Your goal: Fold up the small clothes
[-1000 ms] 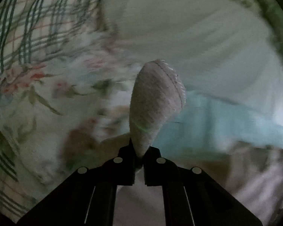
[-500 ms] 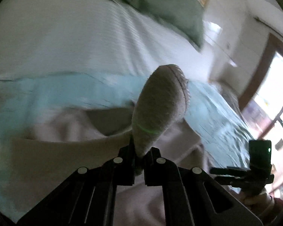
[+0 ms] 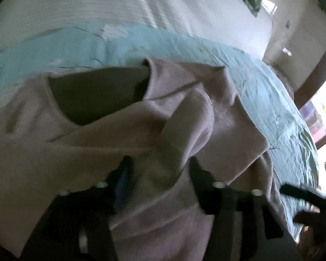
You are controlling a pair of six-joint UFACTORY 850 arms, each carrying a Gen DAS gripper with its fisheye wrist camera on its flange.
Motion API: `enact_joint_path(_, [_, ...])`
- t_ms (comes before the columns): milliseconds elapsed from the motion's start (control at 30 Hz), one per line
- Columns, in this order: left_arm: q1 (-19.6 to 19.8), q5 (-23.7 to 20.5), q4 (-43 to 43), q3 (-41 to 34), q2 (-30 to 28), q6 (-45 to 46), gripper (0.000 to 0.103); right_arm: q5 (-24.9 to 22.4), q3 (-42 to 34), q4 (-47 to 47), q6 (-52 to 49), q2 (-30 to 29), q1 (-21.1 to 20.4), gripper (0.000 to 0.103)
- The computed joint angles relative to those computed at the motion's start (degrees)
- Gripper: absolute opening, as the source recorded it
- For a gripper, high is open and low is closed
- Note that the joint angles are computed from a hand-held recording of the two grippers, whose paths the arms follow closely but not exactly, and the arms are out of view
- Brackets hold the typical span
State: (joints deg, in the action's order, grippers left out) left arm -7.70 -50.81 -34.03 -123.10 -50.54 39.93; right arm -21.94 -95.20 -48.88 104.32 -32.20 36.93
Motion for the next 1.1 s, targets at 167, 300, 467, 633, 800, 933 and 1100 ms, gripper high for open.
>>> enact_joint_path(167, [3.7,11.3,-4.6,17.3,12.2,5.5,0.069,-0.6,-7.0,11.7,-15.8,-4.9,-3.1,0.068])
enact_joint_path(300, [7.4,21.6,-4.1,28.7,19.6,2.6,0.070,-1.4,-14.5,21.4,-28.6,-10.2,-5.3,0.068])
enact_joint_path(467, [11.1,29.1,12.0,34.3,21.7,-17.9,0.070,-5.3,-26.6,32.1,-41.5,-18.8,-7.3,0.068])
enact_joint_path(633, [11.4,28.0,15.1,31.4,18.8,-22.2,0.069,-5.4,-32.3,44.6,-51.7,-22.5,-8.2,0.007])
enact_joint_path(800, [10.7,27.5,19.9,28.0,15.6,-28.0,0.069,6.4,-20.8,31.3,-36.0,-13.5,-7.3,0.005])
enact_joint_path(933, [10.7,27.3,21.8,27.2,14.8,-30.2,0.069,13.8,-7.6,10.2,-12.0,-2.6,-8.2,0.004])
enact_joint_path(1100, [11.4,27.8,22.8,27.7,15.2,-33.3,0.069,7.5,0.4,-4.9,6.9,1.4,-8.5,0.004])
